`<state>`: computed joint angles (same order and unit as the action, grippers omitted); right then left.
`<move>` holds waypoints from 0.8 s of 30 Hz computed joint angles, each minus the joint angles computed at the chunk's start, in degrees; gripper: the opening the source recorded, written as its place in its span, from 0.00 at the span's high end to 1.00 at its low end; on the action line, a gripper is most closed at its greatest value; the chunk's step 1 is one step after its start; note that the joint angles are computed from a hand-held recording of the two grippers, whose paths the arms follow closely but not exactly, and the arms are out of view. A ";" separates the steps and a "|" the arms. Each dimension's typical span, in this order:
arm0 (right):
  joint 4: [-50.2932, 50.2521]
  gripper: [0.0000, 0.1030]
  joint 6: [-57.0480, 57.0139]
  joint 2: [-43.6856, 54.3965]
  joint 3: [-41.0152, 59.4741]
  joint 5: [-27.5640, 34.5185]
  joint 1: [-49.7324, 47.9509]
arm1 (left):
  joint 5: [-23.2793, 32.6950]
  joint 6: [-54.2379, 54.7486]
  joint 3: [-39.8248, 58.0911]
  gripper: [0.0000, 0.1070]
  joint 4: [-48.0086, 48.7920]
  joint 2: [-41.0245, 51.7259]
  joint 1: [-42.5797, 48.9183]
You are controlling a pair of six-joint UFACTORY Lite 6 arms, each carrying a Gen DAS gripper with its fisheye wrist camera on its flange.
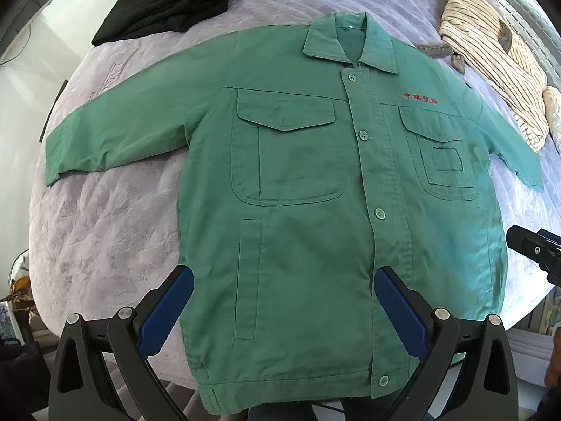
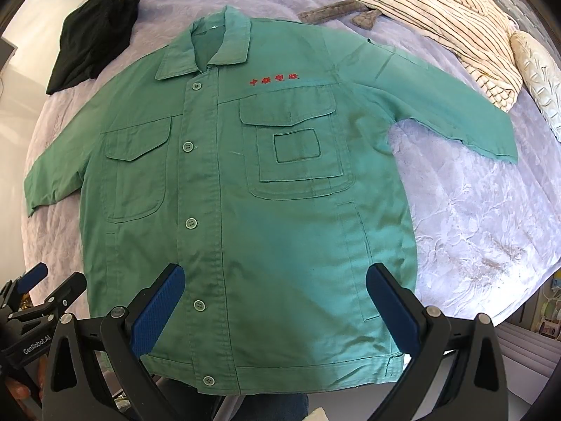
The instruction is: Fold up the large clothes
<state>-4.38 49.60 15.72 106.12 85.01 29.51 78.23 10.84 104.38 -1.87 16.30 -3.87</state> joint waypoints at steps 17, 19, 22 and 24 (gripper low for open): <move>-1.80 0.00 -1.13 3.25 4.34 2.28 1.16 | -0.15 -0.11 -0.07 0.04 0.21 0.32 -0.29; -2.18 0.00 -1.29 3.72 5.12 2.67 1.40 | -0.18 -0.10 -0.11 0.04 0.20 0.29 -0.30; -2.61 0.00 -1.57 4.24 5.97 3.07 1.57 | -0.18 -0.10 -0.11 0.04 0.20 0.29 -0.30; -2.58 0.00 -1.66 4.34 6.12 3.10 1.51 | -0.21 -0.20 -0.14 0.04 0.23 0.26 -0.34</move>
